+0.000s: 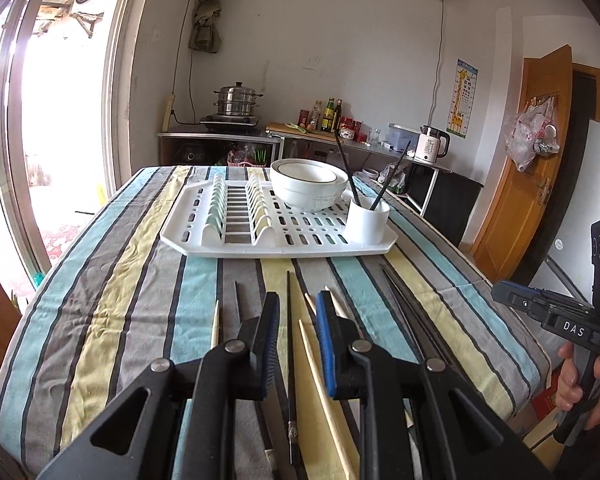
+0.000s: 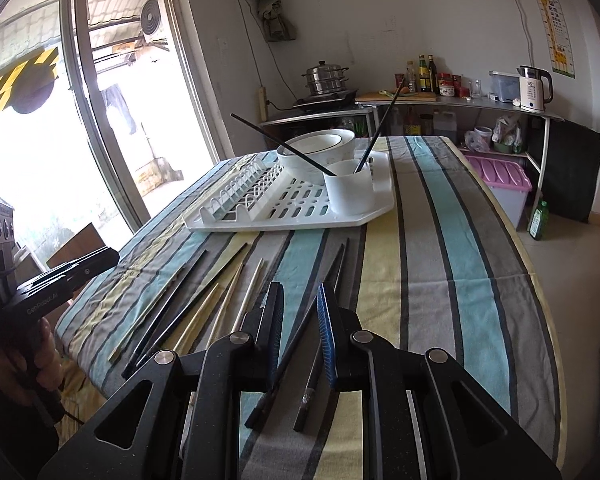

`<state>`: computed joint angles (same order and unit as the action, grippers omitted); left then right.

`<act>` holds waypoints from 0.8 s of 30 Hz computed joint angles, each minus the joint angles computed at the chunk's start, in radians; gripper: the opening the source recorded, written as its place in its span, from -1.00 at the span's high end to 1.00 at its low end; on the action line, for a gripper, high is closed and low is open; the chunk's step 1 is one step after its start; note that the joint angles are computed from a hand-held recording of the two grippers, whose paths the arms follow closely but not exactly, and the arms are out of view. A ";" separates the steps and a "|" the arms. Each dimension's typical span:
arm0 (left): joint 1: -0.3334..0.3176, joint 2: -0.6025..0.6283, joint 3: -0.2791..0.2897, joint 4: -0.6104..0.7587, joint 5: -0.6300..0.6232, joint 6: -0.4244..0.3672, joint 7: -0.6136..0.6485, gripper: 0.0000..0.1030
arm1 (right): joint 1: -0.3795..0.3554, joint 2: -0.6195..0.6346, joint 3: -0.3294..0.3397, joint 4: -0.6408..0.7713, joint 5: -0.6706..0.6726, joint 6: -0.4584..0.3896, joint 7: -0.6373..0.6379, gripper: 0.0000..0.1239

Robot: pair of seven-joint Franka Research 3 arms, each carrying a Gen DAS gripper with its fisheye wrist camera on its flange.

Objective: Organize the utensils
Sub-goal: 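Withdraw both tools from the cup back toward the loose chopsticks, then close the left tool on another black chopstick while the right tool grasps one too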

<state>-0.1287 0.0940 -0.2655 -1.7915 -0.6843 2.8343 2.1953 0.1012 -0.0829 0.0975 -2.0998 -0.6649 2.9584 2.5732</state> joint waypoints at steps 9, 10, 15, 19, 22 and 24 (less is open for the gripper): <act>-0.008 -0.006 0.012 -0.038 0.073 -0.028 -0.035 0.59 | 0.026 0.031 -0.015 0.015 0.069 -0.043 -0.047 0.71; -0.009 -0.002 0.013 -0.035 0.087 -0.031 -0.044 0.56 | 0.030 0.035 -0.019 0.018 0.073 -0.045 -0.050 0.71; -0.013 0.039 0.021 0.005 0.218 -0.064 -0.147 0.52 | 0.057 0.071 -0.039 0.054 0.135 -0.058 -0.114 0.71; -0.011 0.092 0.014 0.074 0.315 -0.113 -0.217 0.52 | 0.083 0.114 -0.059 0.092 0.220 -0.068 -0.192 0.71; -0.013 0.147 0.008 0.153 0.393 -0.157 -0.266 0.52 | 0.100 0.156 -0.076 0.140 0.287 -0.096 -0.253 0.71; -0.011 0.187 0.001 0.213 0.428 -0.199 -0.290 0.52 | 0.110 0.185 -0.086 0.170 0.347 -0.110 -0.296 0.71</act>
<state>-0.1395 0.2814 -0.2641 -1.5781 -0.2563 2.6356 1.9057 0.2109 0.1025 0.0116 -1.9296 -0.3183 2.8482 2.2769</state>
